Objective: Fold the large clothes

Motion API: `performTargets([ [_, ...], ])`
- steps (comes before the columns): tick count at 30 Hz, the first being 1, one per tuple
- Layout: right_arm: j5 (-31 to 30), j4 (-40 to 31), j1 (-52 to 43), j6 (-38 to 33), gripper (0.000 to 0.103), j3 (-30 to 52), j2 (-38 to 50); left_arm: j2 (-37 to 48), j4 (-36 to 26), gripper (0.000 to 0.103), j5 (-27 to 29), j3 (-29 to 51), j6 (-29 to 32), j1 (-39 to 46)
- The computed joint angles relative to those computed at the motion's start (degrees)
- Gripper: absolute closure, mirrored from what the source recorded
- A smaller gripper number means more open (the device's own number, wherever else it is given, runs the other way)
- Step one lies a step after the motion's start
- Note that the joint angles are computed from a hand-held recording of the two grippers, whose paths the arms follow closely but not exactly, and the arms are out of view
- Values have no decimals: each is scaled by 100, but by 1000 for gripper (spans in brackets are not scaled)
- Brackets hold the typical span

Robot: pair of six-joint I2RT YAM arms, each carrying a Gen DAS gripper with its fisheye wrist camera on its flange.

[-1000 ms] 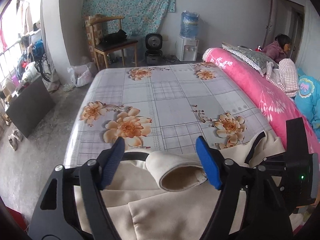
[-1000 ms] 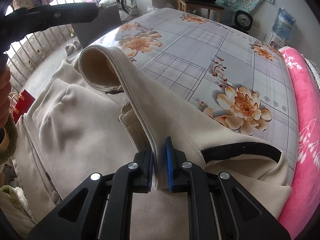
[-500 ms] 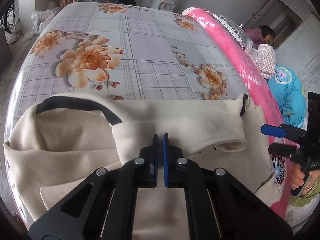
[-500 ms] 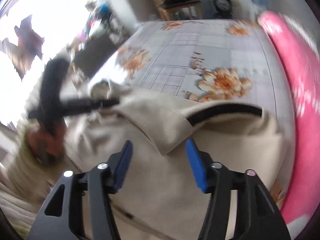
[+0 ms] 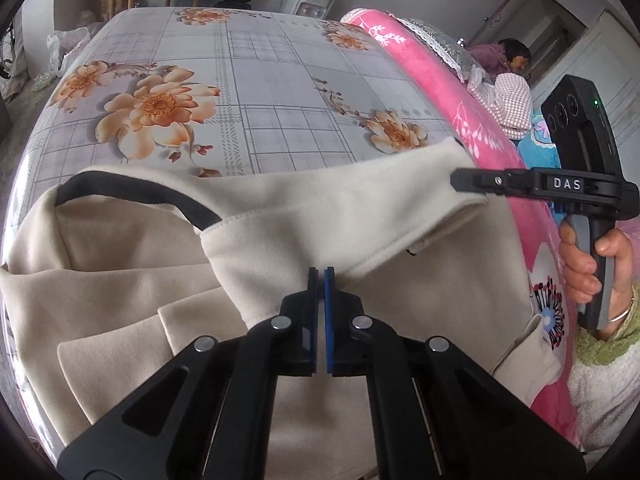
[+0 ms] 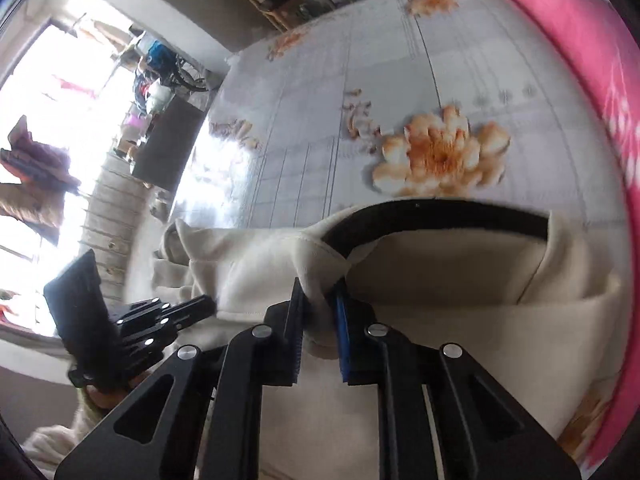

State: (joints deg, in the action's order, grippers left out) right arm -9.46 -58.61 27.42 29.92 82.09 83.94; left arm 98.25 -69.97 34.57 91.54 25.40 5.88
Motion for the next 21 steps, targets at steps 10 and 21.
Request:
performTargets([
  [10, 1654, -1080, 492, 131, 72, 388, -125, -57, 55, 101, 71, -521, 57, 86],
  [21, 314, 401, 1114, -80, 74, 823, 1095, -436, -433, 101, 583, -278, 473, 608],
])
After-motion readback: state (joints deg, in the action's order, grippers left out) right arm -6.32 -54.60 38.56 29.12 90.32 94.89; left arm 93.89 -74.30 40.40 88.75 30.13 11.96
